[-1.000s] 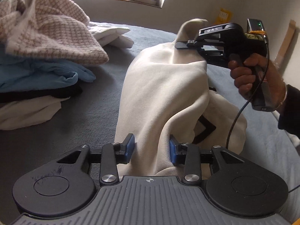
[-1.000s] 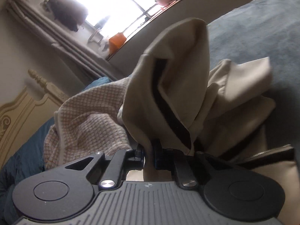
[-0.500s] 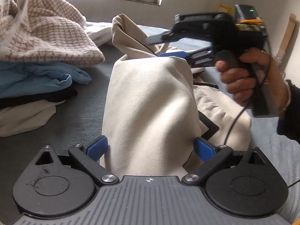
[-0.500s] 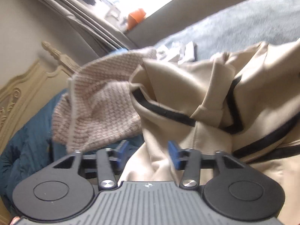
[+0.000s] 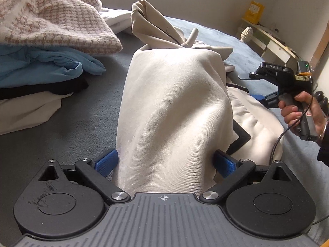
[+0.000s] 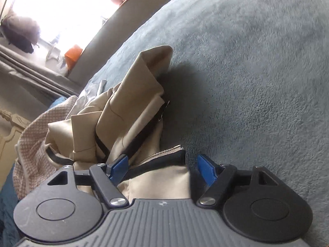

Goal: Fold clothes

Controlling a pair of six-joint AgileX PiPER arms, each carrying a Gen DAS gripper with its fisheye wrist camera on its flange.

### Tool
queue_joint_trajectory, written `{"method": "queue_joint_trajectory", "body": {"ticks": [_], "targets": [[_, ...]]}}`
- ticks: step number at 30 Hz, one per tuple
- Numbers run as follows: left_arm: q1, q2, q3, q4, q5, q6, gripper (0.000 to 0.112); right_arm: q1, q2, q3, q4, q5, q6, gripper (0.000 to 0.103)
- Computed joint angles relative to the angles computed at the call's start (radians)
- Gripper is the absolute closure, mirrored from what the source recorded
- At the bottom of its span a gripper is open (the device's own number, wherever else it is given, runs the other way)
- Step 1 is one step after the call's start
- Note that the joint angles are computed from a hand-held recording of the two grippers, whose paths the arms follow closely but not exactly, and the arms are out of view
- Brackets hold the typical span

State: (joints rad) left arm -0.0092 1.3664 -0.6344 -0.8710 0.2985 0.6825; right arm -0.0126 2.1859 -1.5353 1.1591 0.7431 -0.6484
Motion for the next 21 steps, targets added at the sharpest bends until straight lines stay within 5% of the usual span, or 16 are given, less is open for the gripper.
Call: {"method": "queue_joint_trajectory", "body": {"ticks": [6,12,16,19,21], "targets": [[-0.006,0.023,-0.01,0.033,-0.016,-0.052,0.019,0.001,0.08,-0.105,-0.014,0.129,0.006,0.025],[0.0,0.048,-0.014,-0.027,-0.024,-0.001,0.025,-0.019,0.14,-0.187,-0.046,0.39,0.067,0.036],[-0.006,0.056,-0.014,-0.051,-0.038,0.013,0.027,0.021,0.111,-0.124,-0.03,0.356,0.026,0.044],[-0.01,0.061,-0.012,-0.076,-0.051,0.03,0.031,0.05,0.101,-0.078,-0.013,0.309,0.038,0.076],[-0.01,0.062,-0.014,-0.082,-0.048,0.036,0.034,0.059,0.08,-0.032,0.004,0.271,0.018,0.082]]}}
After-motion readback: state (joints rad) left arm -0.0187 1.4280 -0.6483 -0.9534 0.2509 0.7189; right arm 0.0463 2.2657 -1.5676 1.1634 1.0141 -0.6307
